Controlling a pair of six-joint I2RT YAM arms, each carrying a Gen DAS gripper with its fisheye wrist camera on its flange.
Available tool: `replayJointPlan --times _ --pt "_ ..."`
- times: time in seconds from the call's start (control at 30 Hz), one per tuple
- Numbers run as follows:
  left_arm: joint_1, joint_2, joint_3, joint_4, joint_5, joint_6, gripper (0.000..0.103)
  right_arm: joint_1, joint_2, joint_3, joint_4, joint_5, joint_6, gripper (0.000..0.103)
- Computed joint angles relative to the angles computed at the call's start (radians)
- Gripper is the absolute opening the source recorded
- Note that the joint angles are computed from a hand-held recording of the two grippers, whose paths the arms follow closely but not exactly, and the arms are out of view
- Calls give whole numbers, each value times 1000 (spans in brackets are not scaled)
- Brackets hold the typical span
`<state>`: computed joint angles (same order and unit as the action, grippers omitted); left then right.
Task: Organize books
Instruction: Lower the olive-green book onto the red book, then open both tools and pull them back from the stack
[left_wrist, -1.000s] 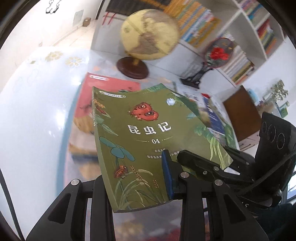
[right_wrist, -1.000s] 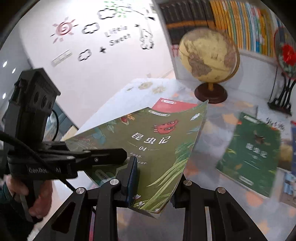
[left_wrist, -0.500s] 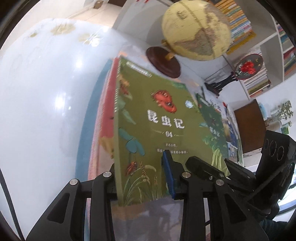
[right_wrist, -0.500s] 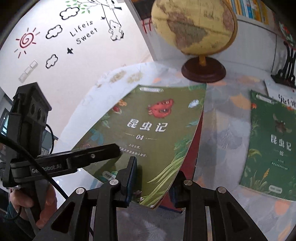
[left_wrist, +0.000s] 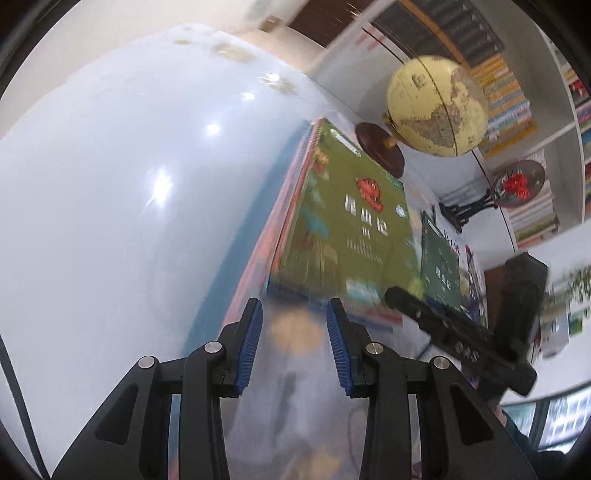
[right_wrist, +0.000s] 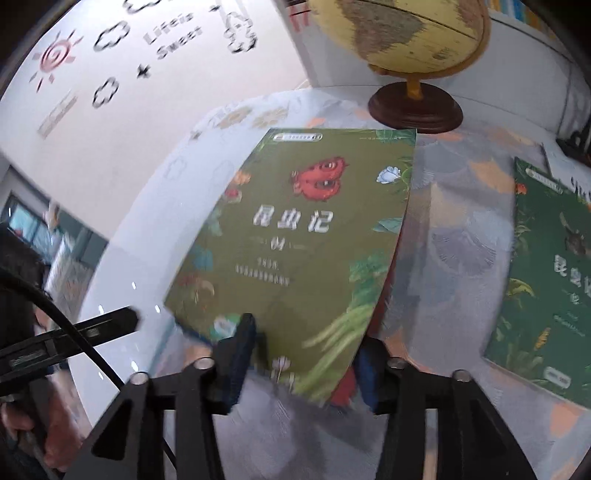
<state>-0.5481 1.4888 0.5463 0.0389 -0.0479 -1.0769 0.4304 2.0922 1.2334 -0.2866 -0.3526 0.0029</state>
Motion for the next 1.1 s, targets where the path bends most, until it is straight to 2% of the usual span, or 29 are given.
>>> replayJointPlan --times 0.07,0.17,0.2,0.3,0.37,0.4,0.57,0.67,0.8,0.97,1.1 --pt "-139 -70 -25 -66 -121 -138 34 -30 -28 -42 -21 -25 -55 53" --pt "-432 -102 0 -211 -329 -478 34 -108 -94 -159 -23 -82 -154 53" --pt "-550 -66 49 -279 -399 -631 34 -134 -113 -193 -26 -95 -188 53" --pt "-733 86 230 -400 -517 -856 34 -256 -187 -323 -30 -98 -323 53" --pt "-759 172 344 -427 -526 -845 34 -352 -233 -384 -42 -90 -415 53" --pt "-754 219 410 -432 -523 -807 34 -405 -250 -401 -59 -90 -455 53" --pt "-687 397 685 -363 -445 -521 34 -628 -279 -366 -227 -126 -612 53" --pt "-649 533 933 -470 -364 -366 34 -724 -320 -351 -299 -144 -693 53" --pt "-666 660 1174 -562 -341 -258 36 -837 -368 -334 -394 -188 -755 54" --pt "-732 742 1311 -630 -367 -277 37 -911 -424 -363 -462 -181 -806 54" --pt "-788 680 1186 -545 -412 -355 37 -921 -505 -419 -457 -166 -820 54"
